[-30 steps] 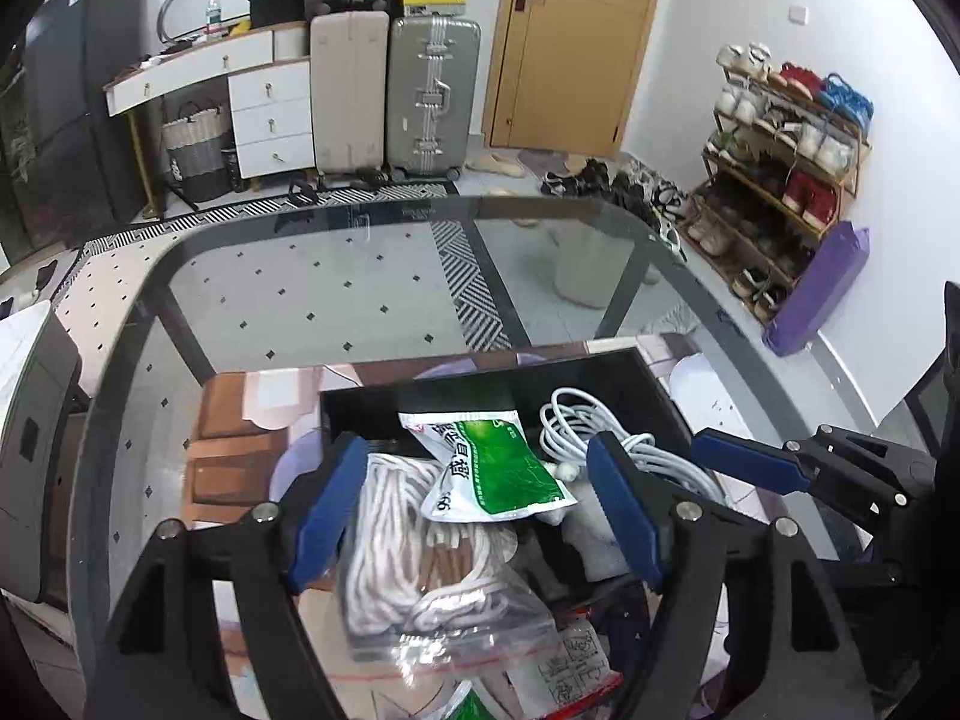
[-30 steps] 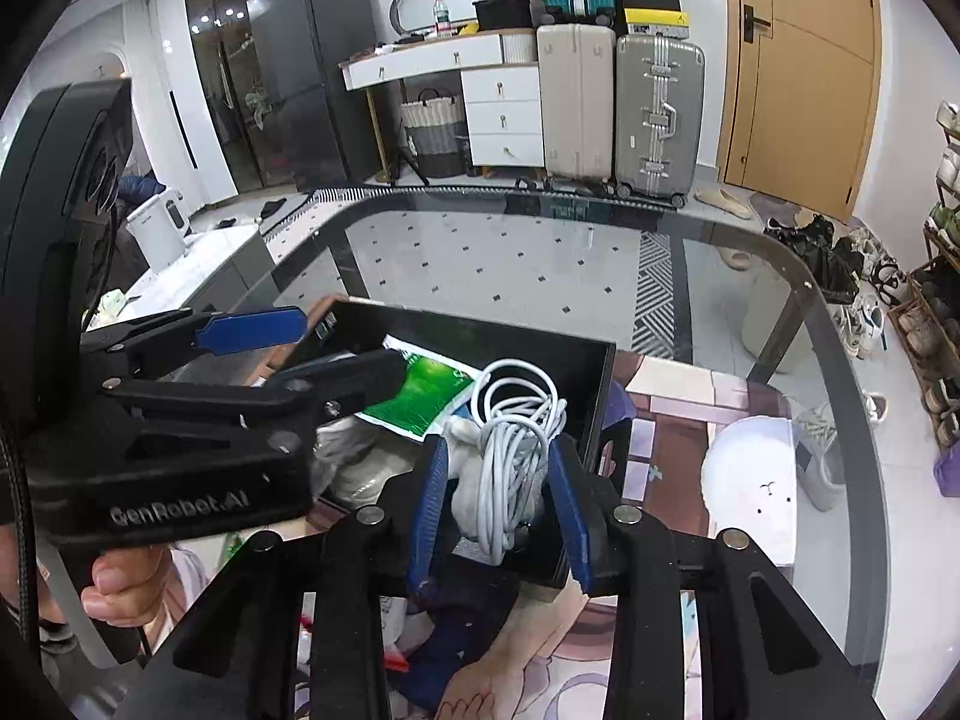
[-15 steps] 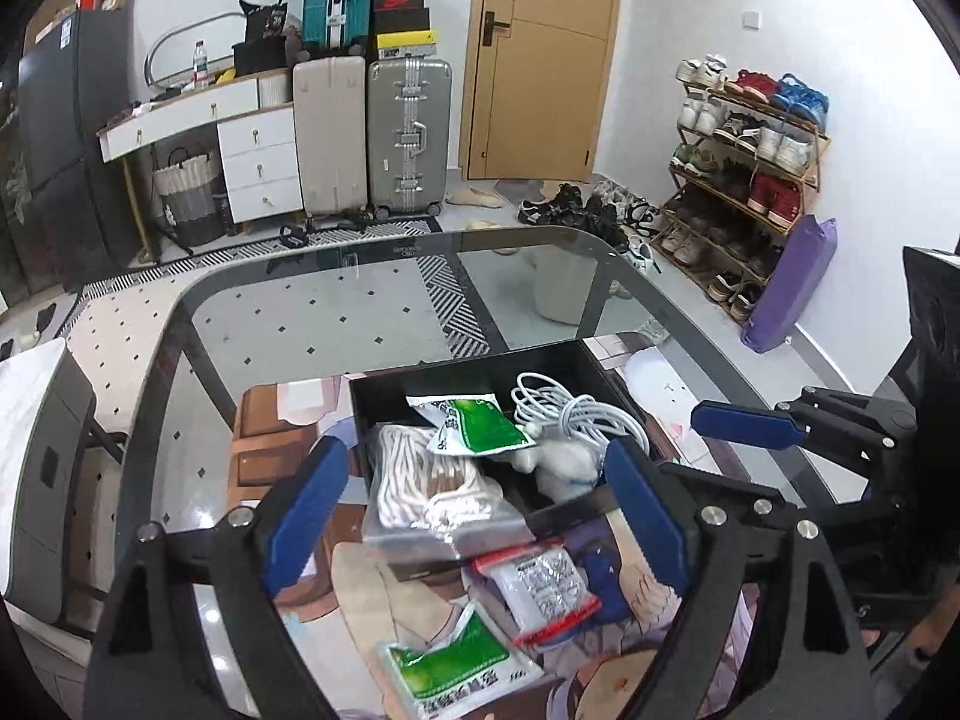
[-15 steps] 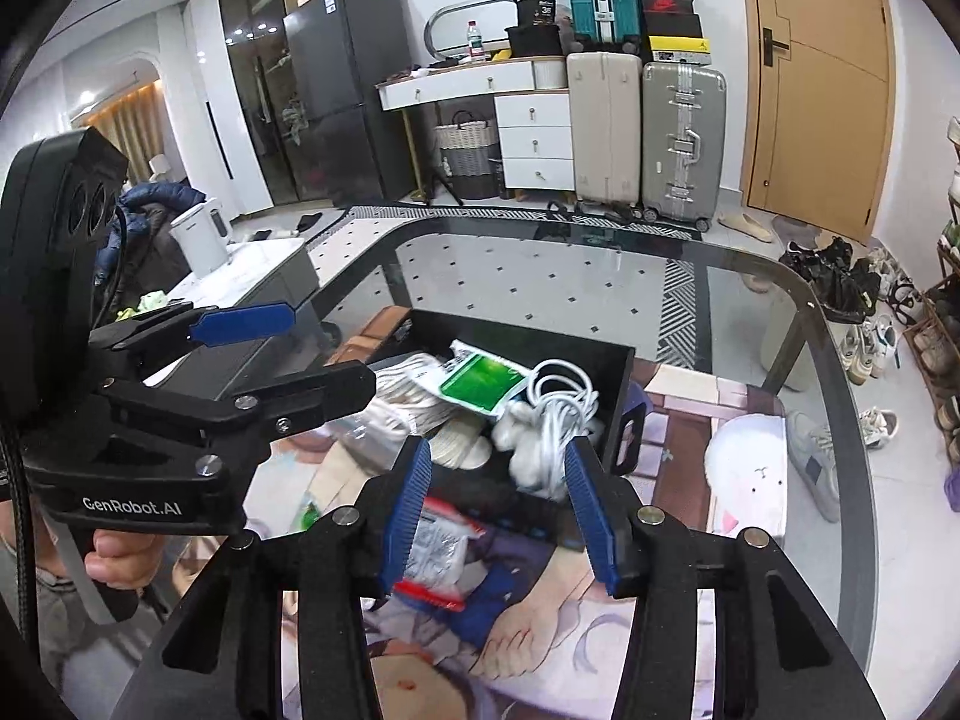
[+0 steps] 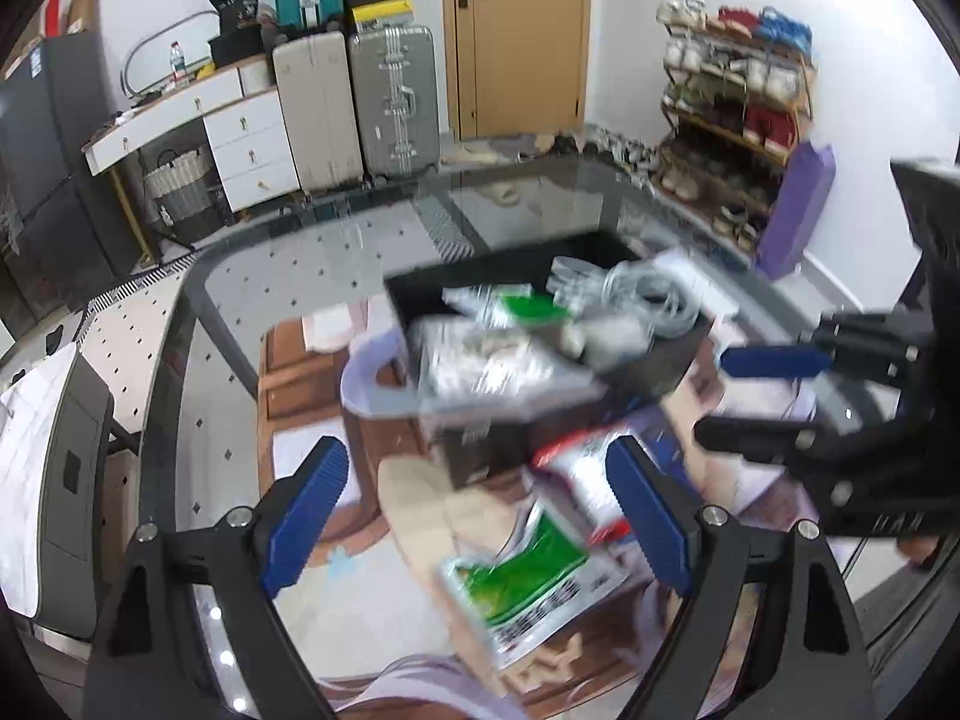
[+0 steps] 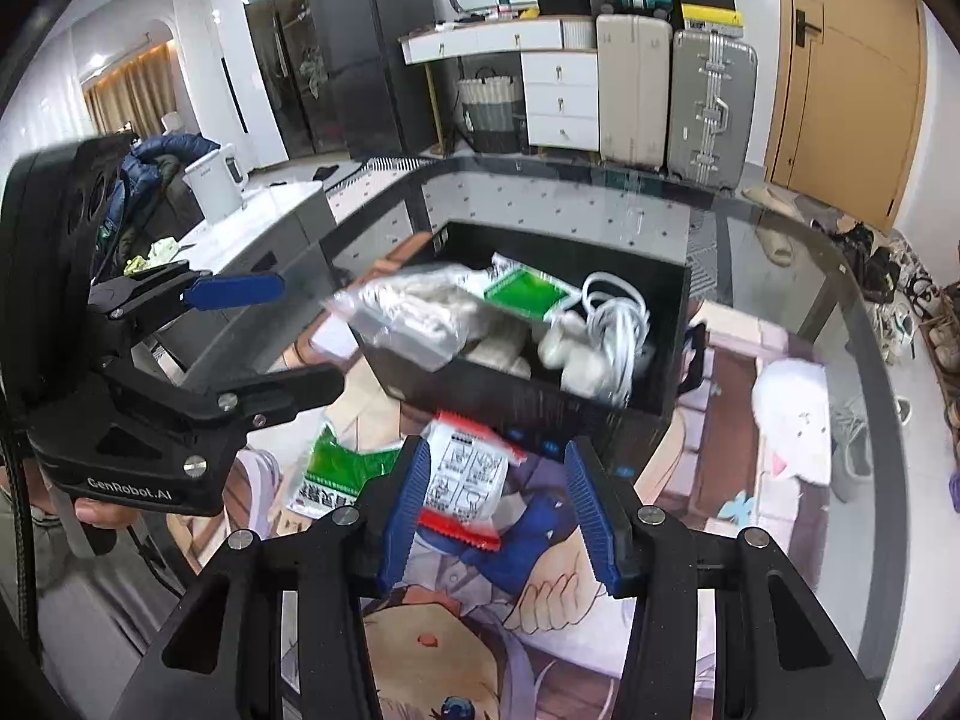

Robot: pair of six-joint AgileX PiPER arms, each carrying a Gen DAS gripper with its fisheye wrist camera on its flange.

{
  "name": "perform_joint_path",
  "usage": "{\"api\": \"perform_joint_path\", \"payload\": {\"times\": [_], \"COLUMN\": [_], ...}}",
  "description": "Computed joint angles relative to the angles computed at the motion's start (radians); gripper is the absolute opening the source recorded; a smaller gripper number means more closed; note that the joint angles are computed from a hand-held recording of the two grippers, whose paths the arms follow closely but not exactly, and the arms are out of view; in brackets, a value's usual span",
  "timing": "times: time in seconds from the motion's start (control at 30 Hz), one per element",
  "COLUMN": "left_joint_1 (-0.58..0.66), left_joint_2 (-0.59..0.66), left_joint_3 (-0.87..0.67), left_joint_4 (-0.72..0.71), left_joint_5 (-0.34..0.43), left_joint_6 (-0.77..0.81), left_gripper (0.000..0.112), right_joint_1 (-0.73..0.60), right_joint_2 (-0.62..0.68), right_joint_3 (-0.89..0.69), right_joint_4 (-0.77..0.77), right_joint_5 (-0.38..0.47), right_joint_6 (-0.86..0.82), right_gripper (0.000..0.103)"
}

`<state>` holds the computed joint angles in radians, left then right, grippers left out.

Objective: Organize soft objects
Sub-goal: 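Move both open tools back toward the red-and-white packet and second green sachet, then grasp the red-and-white packet with the right tool while the left tool approaches the green sachet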

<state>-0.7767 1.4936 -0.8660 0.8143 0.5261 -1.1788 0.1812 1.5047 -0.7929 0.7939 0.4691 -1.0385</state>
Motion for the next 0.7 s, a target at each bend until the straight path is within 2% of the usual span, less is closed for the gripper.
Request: {"api": "perform_joint_path", "payload": {"times": [0.27,0.37,0.47,0.7], "left_joint_1": [0.002,-0.028,-0.043,-0.072], "left_joint_2": [0.030,0.031,0.035,0.056], "left_joint_3": [0.099,0.124,0.135,0.124], "left_joint_4": [0.016,0.071,0.065,0.048], "left_joint_5": [-0.066,-0.061,-0.084,-0.090], "left_joint_6": [0.008,-0.039,-0.009,0.030], "left_gripper": [0.088,0.088,0.088,0.088], "right_joint_1": [0.053,0.082,0.101,0.179], "right_joint_2": [0.134,0.176,0.212,0.293], "right_joint_3": [-0.030,-0.045,-0.061,-0.100], "right_joint_4": [0.026,0.027,0.038,-0.094], "right_joint_5": [-0.041,-0.068,-0.087,-0.165], "right_joint_6": [0.024,0.053,0.070,0.220], "right_gripper": [0.048,0.055,0.064,0.066]}}
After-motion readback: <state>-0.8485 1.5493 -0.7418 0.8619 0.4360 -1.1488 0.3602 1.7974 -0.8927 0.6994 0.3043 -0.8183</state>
